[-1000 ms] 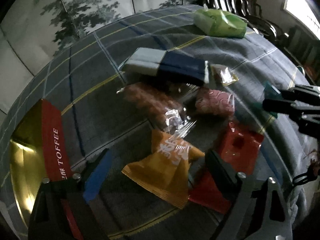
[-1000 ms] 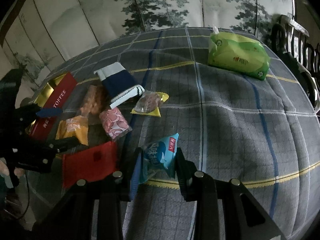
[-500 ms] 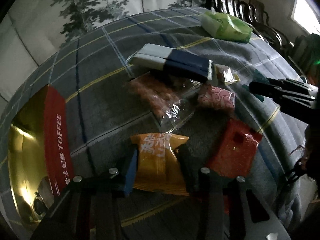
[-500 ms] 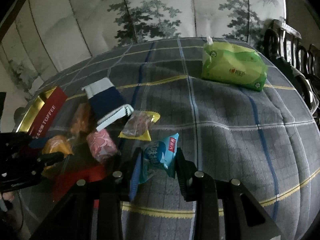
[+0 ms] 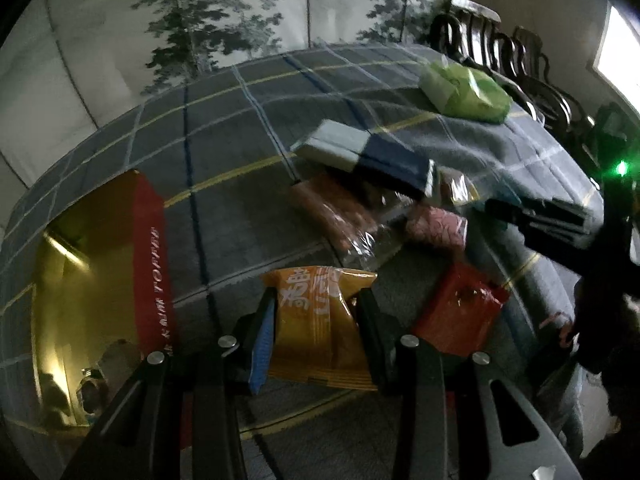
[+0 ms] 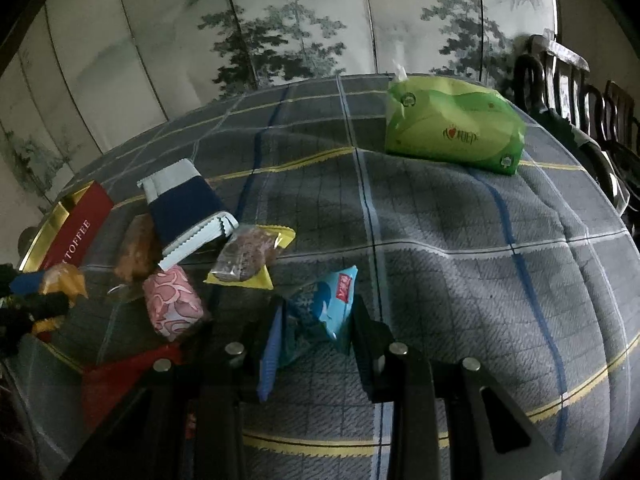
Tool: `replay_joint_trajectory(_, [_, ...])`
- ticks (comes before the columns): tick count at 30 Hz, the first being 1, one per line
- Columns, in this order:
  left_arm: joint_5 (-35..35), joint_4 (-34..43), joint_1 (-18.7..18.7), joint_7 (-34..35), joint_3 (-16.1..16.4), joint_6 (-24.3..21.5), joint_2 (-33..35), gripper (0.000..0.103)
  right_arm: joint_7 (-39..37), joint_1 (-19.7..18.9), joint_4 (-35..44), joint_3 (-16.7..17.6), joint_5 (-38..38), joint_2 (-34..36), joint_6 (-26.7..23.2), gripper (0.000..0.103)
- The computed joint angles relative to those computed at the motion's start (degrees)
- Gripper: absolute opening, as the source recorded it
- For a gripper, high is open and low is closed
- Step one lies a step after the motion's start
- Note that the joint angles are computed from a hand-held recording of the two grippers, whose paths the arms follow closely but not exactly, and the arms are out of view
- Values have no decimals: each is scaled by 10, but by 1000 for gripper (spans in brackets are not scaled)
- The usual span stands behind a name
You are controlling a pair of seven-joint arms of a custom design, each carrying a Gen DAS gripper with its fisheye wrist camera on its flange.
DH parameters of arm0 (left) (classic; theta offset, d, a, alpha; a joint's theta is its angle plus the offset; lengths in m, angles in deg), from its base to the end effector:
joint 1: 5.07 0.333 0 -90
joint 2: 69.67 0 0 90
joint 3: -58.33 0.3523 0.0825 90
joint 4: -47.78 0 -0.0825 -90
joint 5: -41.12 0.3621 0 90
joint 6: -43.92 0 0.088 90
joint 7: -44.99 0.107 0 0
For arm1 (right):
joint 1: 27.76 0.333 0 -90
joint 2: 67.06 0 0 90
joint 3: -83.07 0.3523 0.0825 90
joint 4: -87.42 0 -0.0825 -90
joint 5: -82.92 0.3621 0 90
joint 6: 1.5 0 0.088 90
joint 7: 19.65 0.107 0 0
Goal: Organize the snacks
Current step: 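Grasp the orange printed snack packet with the left gripper and lift it, then carry the orange packet with the left gripper over the tin tray and lower it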
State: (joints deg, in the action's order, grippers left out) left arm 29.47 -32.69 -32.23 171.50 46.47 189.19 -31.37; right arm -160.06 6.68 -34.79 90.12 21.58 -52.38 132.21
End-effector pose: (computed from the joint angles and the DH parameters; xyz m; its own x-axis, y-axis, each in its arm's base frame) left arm 0.6225 -0.4463 0.4068 -0.8922 -0.4516 -0.0053 -0.3851 0.7668 -0.5135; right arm 0.4344 0.3615 0.3397 -0.6296 -0.7610 -0.1568 -0.5294 0.5679 -0.6303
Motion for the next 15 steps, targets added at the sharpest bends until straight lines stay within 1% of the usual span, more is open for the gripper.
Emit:
replay_joint_trajectory(4, [-9, 9, 7, -14, 3, 5, -1, 36, 3, 2, 1, 0, -3, 2, -3, 32])
replay_joint_trajectory(7, [-6, 22, 8, -37, 15, 14, 2, 36, 0, 2, 3, 0, -1, 3, -5, 32])
replay_joint_trajectory(10, [11, 48, 5, -81, 40, 17, 14, 36, -1, 2, 3, 0, 0, 3, -5, 32])
replay_joint_trajectory(13, [44, 85, -3, -146, 77, 11, 36, 36, -2, 2, 3, 0, 0, 3, -6, 33])
replay_joint_trajectory(14, [63, 101, -8, -176, 98, 5, 46, 36, -3, 2, 3, 0, 1, 3, -6, 33])
replay_joint_trajectory(15, [74, 119, -6, -194, 104, -8, 57, 36, -4, 2, 4, 0, 2, 4, -7, 33])
